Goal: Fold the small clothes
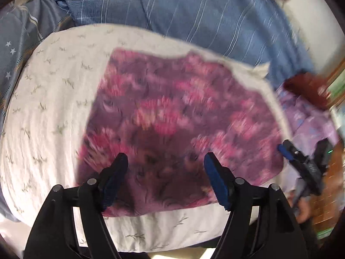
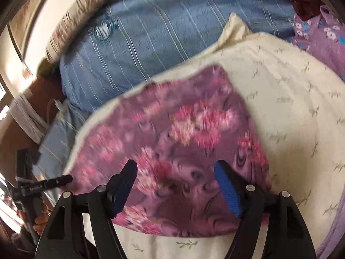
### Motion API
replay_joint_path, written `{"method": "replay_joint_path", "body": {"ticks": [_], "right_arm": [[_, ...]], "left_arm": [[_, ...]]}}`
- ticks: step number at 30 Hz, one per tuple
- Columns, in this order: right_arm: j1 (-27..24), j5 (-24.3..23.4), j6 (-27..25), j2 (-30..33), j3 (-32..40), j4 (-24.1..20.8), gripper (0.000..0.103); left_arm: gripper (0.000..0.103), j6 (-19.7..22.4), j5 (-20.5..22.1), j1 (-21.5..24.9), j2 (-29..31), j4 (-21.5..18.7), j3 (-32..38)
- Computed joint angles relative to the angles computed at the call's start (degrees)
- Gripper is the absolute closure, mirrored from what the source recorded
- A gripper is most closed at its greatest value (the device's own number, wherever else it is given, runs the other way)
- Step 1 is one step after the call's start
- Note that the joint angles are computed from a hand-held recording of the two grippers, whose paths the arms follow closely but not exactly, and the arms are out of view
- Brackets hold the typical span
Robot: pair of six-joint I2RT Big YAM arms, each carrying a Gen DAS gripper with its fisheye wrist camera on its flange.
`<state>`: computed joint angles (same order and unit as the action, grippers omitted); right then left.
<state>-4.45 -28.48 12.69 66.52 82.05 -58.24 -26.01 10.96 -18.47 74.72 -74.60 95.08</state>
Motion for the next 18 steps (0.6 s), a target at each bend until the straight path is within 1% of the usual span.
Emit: {"method": "replay_joint_path", "body": {"ticks": [2,3,4,5,8,9,11,13,14,15,16,17,18], "right_arm": [[-2.1,-0.1,1.2,2.0,3.2,1.2,0.026],[-2.8,-0.2,1.5,3.6,5.0,0.9,0.026],[-3.1,-0.3,1.7,5.6,7.3,-0.3,0.026],[-3.4,-0.1,2.0,9.3,11.3,-3.1,0.026],[-3.1,1.4,2.1,17.2,19.3,-8.4,0.026],[-2.9,2.4,2.4,19.0,21.1,-9.3,0.026],[-2.5,3.6,3.1,21.9,23.7,-9.6,0.026],[-2.2,3.8,3.8,24.9,26.5,-10.9,0.026],[-2.1,3.3,4.0,26.6,27.9,-12.0,0.027],[-1.9,3.0,4.0,27.7,28.8,-12.6,0.028],[-1.7,2.4,3.4,28.7,29.9,-13.4,0.032],[-1.3,2.1,2.2,29.6,30.9,-14.0,0.049],[-0.5,3.2,0.1,30.5,32.3,-14.5,0.060]], "left_arm": [[0.030,-0.7,2.9,3.3,1.2,0.3,2.5],[0.029,-0.9,4.4,5.2,2.8,-0.3,4.5],[0.029,-0.9,5.3,6.4,4.3,-1.1,6.1],[0.029,-0.7,6.1,7.9,6.8,-2.5,8.7],[0.029,-1.4,7.3,11.2,14.5,-7.2,15.7],[0.029,-1.9,7.5,11.7,15.9,-7.9,16.7],[0.029,-3.0,8.3,12.6,18.9,-8.8,18.5],[0.029,-3.3,10.2,12.9,20.8,-9.1,19.0],[0.029,-3.5,12.1,13.1,21.8,-9.0,19.1],[0.025,-3.5,13.5,13.1,22.3,-8.8,18.9],[0.021,-3.4,13.9,12.9,22.4,-7.5,18.7],[0.019,-3.6,14.2,12.7,22.0,-6.0,18.2],[0.022,-3.8,16.0,12.6,21.7,-4.3,17.8]]}}
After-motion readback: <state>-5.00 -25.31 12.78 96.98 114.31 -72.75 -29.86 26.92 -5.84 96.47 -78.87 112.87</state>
